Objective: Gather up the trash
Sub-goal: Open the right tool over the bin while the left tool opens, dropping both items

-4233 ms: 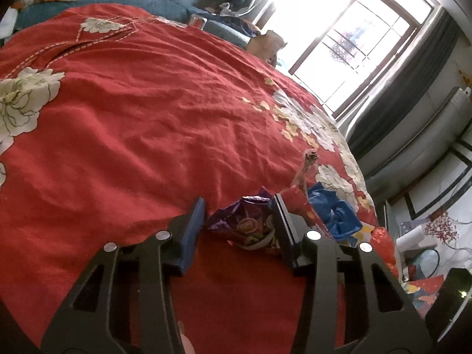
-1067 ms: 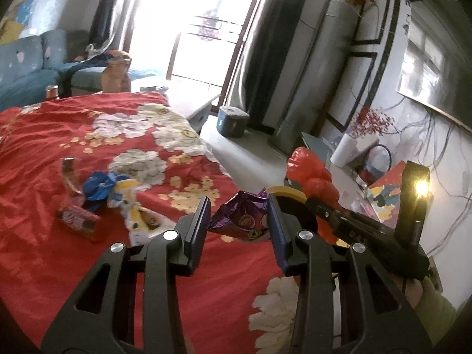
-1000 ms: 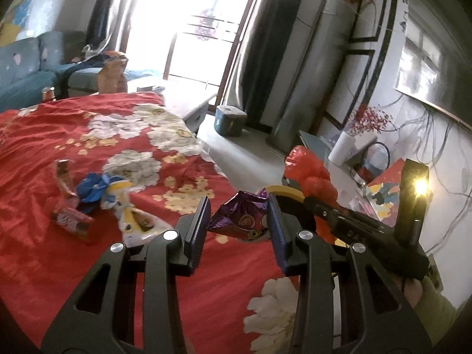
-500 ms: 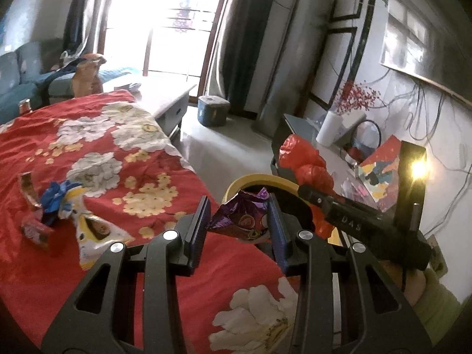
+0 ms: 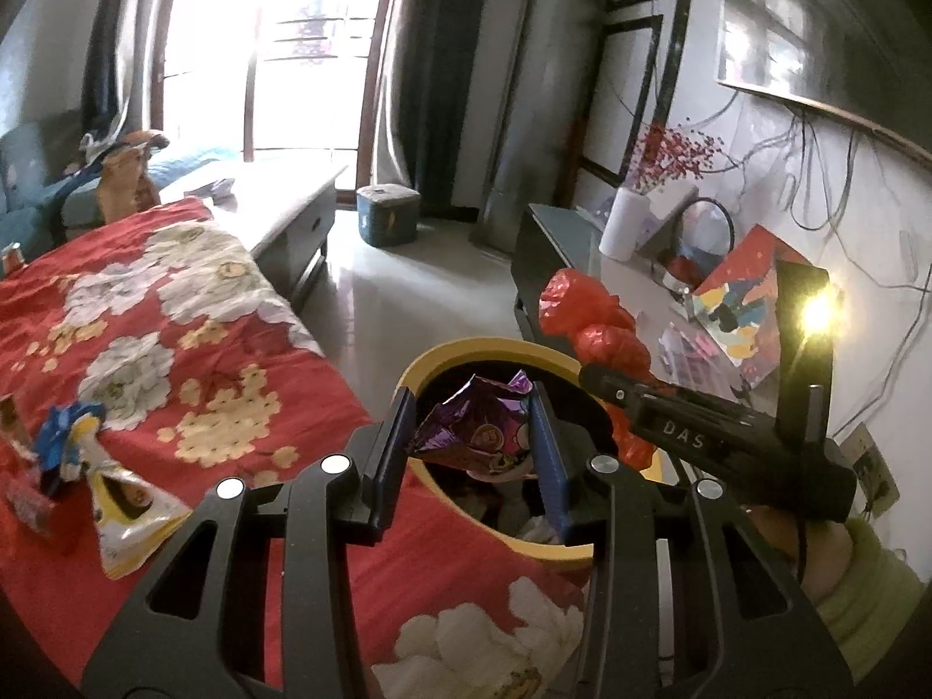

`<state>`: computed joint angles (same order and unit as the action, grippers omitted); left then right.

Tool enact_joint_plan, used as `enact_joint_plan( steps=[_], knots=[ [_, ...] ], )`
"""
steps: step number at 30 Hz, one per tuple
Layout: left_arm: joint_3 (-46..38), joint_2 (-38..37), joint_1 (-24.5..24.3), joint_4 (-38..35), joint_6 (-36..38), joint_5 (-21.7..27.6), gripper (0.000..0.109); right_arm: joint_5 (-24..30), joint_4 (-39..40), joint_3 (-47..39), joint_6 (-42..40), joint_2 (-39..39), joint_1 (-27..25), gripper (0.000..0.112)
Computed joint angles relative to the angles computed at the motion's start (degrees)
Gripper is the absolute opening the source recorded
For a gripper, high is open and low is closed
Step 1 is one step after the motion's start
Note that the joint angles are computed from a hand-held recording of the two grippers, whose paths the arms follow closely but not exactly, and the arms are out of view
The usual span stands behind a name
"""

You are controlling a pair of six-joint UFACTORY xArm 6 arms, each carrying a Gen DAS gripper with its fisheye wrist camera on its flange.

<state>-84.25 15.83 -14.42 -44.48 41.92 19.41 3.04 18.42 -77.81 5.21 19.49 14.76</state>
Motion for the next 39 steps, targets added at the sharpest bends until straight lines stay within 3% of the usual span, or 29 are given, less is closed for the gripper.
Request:
enact_joint_plan(
  steps=[21,22,25,28,31,33,39],
  knots=[
    [-12.2,11.7,-1.1,9.4,-8.2,5.1,0.034,2.3,8.4,0.6,-5.6,1.4,-2.2,0.039],
    [-12.6,12.0,-1.1,9.6,-8.6,5.4,0.039,2.6,8.8,0.4,-5.8,1.5,-2.3,0.04],
    [-13.5,12.6,-1.0,10.6,-10.4,5.4,0.075,2.3,5.8,0.7,-2.7,1.5,-2.6,0.051],
    [-12.6,12.0,-0.8,9.5,-10.1,5.3,0.08,1.5,3.4,1.3,-0.2,1.4,-2.9,0.058],
    [-10.8,10.6,-0.5,7.4,-9.2,4.7,0.091,0.9,-0.5,1.7,3.7,1.2,-3.2,0.062],
    [-9.6,9.5,-0.2,6.0,-8.5,4.4,0.092,0.3,-2.2,2.1,5.3,1.0,-3.4,0.065],
    [-4.1,5.6,0.0,3.9,-6.1,-0.4,0.092,-2.5,-17.3,3.4,17.8,-0.3,-4.2,0.07]
  ],
)
